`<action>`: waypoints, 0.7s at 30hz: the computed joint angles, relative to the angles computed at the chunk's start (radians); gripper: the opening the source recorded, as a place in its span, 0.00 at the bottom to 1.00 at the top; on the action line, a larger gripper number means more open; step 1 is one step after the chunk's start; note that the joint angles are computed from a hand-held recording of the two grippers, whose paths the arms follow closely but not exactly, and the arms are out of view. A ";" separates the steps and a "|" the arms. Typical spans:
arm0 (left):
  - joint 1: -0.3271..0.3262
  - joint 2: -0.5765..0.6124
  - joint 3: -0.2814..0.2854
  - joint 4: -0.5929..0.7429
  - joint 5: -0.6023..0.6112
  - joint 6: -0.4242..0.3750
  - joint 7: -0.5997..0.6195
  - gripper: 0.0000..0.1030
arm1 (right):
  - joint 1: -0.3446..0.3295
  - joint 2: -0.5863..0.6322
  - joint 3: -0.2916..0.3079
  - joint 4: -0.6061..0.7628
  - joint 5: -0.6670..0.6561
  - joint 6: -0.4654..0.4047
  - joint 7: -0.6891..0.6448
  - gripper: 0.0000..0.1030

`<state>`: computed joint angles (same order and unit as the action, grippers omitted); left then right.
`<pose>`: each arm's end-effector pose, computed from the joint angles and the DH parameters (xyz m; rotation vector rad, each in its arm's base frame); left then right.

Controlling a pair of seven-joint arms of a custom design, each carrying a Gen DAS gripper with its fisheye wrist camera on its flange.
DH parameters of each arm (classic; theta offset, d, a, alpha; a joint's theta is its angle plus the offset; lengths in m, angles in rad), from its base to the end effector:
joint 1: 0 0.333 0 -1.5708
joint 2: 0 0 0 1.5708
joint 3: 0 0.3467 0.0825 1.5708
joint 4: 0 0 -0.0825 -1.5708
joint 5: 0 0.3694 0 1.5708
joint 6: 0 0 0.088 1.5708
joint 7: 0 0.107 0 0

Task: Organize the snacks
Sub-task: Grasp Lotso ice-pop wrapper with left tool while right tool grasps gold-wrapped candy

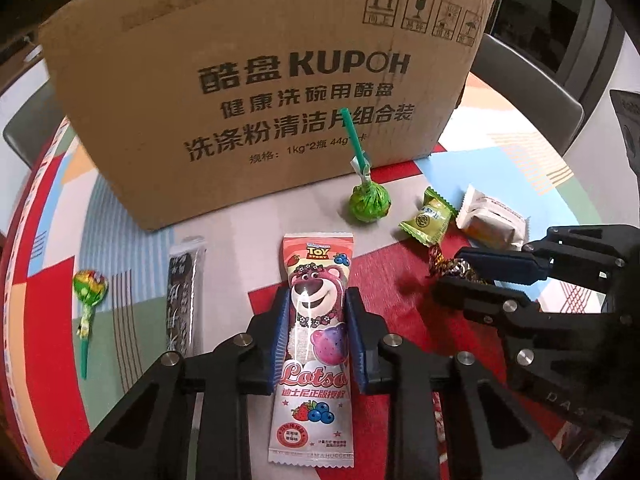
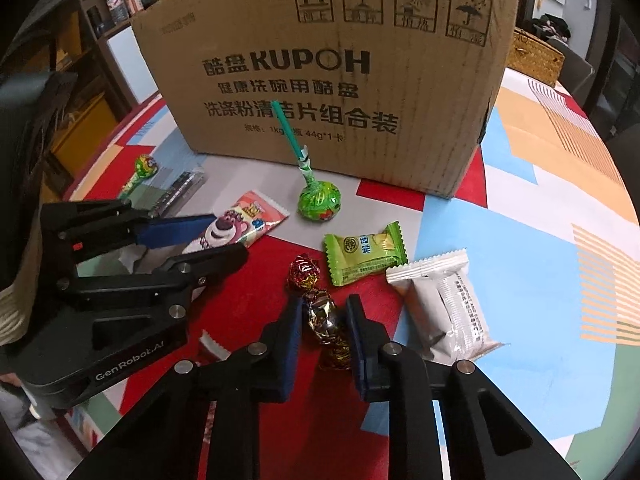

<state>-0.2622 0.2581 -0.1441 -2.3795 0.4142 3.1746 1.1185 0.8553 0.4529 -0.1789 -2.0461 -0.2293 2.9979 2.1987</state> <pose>0.4847 -0.2466 0.3156 -1.6050 2.3112 -0.6912 0.4828 0.4210 0.3122 -2.1415 1.5708 -0.3057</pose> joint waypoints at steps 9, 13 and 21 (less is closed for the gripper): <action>-0.049 -0.083 0.065 -0.082 0.013 0.075 -0.040 0.26 | 0.067 -0.044 -0.069 -0.042 -0.044 0.037 0.066 0.22; -0.176 -0.123 0.195 -0.112 0.006 0.110 -0.045 0.26 | 0.120 -0.061 -0.127 -0.048 -0.096 0.048 0.121 0.22; -0.561 -0.201 0.532 -0.172 -0.298 0.179 0.207 0.26 | 0.225 -0.093 -0.252 -0.052 -0.258 0.077 0.275 0.22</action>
